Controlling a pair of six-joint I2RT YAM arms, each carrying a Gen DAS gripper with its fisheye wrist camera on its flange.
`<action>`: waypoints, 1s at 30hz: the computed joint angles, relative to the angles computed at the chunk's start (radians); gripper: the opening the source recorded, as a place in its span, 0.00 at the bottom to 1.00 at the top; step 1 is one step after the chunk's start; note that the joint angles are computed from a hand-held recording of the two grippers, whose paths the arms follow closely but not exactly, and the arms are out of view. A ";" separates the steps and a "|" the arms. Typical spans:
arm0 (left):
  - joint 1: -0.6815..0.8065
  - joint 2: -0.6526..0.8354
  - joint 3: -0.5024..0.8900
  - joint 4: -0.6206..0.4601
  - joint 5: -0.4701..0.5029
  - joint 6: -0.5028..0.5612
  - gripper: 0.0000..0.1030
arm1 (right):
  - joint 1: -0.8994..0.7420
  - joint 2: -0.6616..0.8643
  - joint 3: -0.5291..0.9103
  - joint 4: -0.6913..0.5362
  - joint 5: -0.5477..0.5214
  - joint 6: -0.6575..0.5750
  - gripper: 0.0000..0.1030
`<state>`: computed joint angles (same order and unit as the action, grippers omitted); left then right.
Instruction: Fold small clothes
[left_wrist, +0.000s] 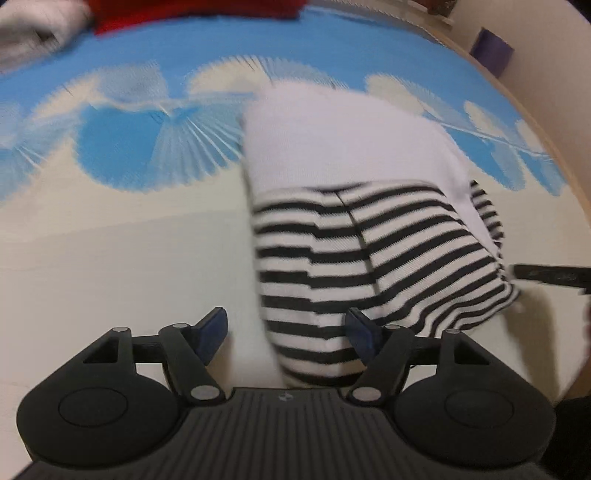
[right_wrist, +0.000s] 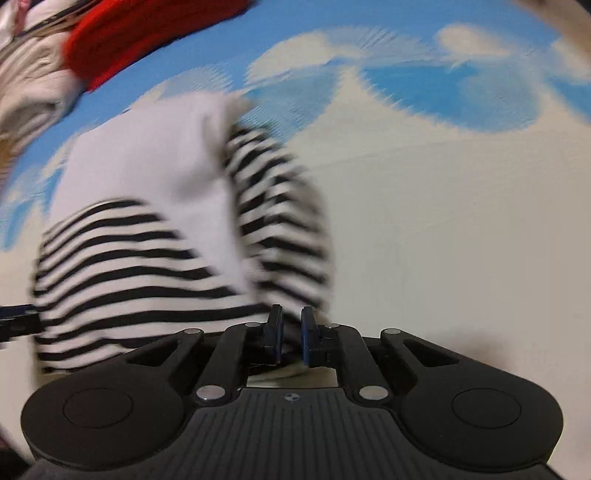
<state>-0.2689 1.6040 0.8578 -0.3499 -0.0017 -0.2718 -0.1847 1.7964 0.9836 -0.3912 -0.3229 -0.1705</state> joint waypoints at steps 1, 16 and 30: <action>-0.019 -0.043 -0.006 -0.019 -0.039 -0.012 0.76 | -0.007 -0.057 -0.030 0.015 0.026 -0.005 0.13; -0.996 -0.606 -0.082 -0.625 -0.855 -0.917 0.87 | -0.521 -1.194 -0.415 -0.402 -0.515 -0.298 0.81; -1.027 -0.397 -0.124 -0.536 -0.807 -1.080 0.88 | -0.275 -1.440 -0.536 -0.486 -0.276 -0.247 0.81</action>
<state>-1.2957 1.2066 0.7336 -0.8856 -0.8083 -1.3522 -0.4602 0.3559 0.4476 -0.8770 -0.5993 -0.4173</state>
